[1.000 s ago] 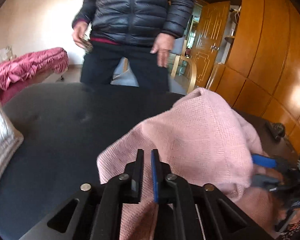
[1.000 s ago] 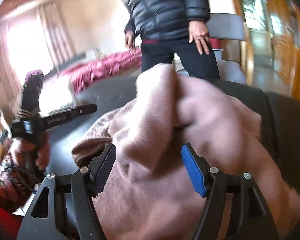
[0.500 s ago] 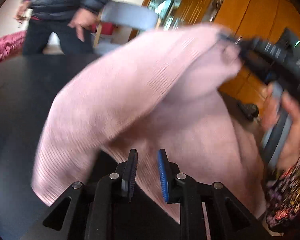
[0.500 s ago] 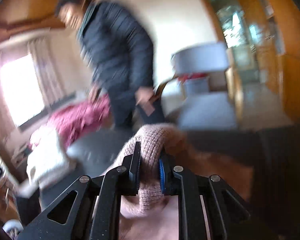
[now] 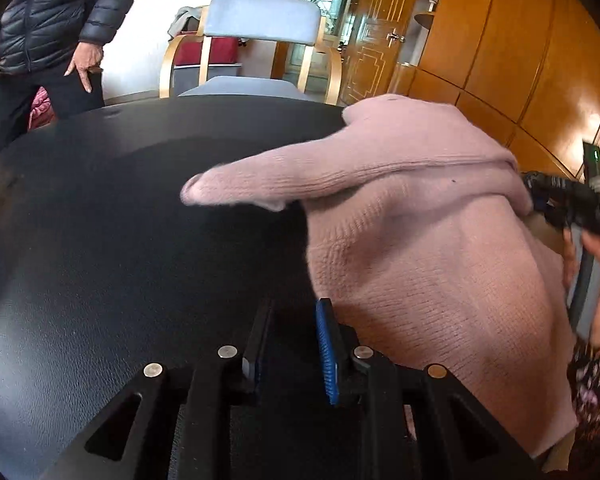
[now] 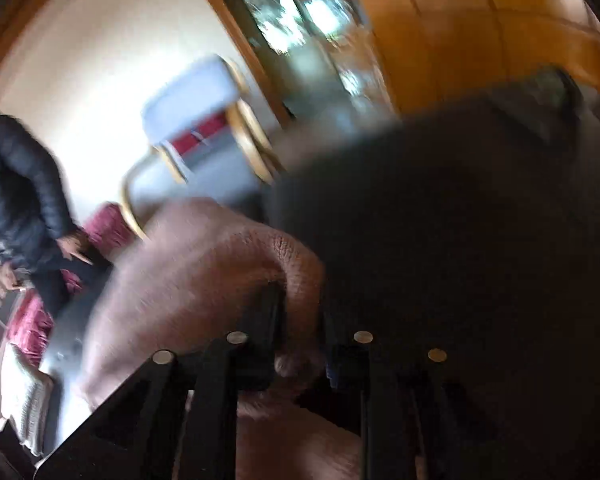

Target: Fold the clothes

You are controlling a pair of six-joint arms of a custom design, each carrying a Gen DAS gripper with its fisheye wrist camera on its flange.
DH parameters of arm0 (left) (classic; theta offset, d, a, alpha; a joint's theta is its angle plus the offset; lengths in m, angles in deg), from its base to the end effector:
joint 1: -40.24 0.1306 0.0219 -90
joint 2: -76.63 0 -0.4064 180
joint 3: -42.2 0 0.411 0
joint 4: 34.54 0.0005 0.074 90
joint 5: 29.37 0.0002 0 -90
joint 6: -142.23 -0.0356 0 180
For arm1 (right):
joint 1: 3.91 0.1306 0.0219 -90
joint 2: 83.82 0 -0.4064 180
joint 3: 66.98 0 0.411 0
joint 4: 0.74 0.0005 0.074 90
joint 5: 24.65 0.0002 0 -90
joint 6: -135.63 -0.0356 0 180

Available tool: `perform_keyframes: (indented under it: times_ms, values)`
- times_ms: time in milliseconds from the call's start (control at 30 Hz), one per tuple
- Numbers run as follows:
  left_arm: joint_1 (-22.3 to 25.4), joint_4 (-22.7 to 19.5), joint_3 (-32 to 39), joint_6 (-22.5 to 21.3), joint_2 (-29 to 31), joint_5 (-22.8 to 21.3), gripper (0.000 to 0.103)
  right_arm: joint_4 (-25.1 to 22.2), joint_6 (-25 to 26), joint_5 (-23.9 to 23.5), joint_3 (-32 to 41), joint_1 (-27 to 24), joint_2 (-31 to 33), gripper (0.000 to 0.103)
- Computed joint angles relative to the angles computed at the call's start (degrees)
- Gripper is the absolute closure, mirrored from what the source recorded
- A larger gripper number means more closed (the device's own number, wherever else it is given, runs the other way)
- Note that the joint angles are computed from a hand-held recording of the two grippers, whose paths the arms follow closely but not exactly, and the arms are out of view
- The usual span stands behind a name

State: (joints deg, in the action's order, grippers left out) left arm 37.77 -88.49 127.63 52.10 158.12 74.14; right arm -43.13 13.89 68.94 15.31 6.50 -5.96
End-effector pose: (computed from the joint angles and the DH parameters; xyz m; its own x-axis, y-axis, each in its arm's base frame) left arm 0.4406 -0.0278 0.4774 -0.7650 0.0352 -0.6431 0.1936 0.9649 -0.1775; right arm 0.4258 0.0755 0.4921 -0.5838 0.4266 -0.6908 0.2062 0.9009 0.3820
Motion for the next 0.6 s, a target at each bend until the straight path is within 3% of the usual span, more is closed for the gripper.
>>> perform_keyframes:
  times_ms: [33,100,133,167,200,267,400,533,600]
  values:
    - [-0.5,0.0,-0.6,-0.2,-0.4,0.0,0.081,0.0,1.0,2.9,-1.0,1.0,-1.1,0.08]
    - [-1.4,-0.5,-1.2,-0.4,-0.8,0.5,0.081,3.4,6.3,9.6,-2.6,4.2,-3.7,0.065]
    - [-1.7,-0.7,-1.2,-0.6,-0.9,0.9,0.081,6.1,9.7,12.1,-3.2,6.2,-5.0,0.046]
    - [-2.0,-0.8,-1.3,-0.8,-1.0,1.1,0.081,8.2,13.1,11.5,-3.3,7.7,-5.5,0.027]
    - [-2.6,-0.8,-1.6,-0.4,-1.3,0.6,0.081,9.3,16.7,8.4,-2.7,8.9,-5.4,0.022]
    - [-4.0,-0.8,-2.2,0.8,-1.9,-0.8,0.077,9.6,23.9,2.2,-0.5,11.4,-4.3,0.022]
    - [-4.4,-2.7,-1.0,2.8,-1.0,0.1,0.074,-0.9,38.6,-3.1,7.9,17.5,3.5,0.026]
    - [-1.5,-5.7,0.2,5.5,-0.5,8.7,0.074,-4.8,53.9,9.5,11.0,22.9,9.0,0.026]
    - [0.1,-5.2,-0.5,9.8,-0.6,13.6,0.074,-6.0,57.4,13.2,13.0,23.2,11.6,0.026]
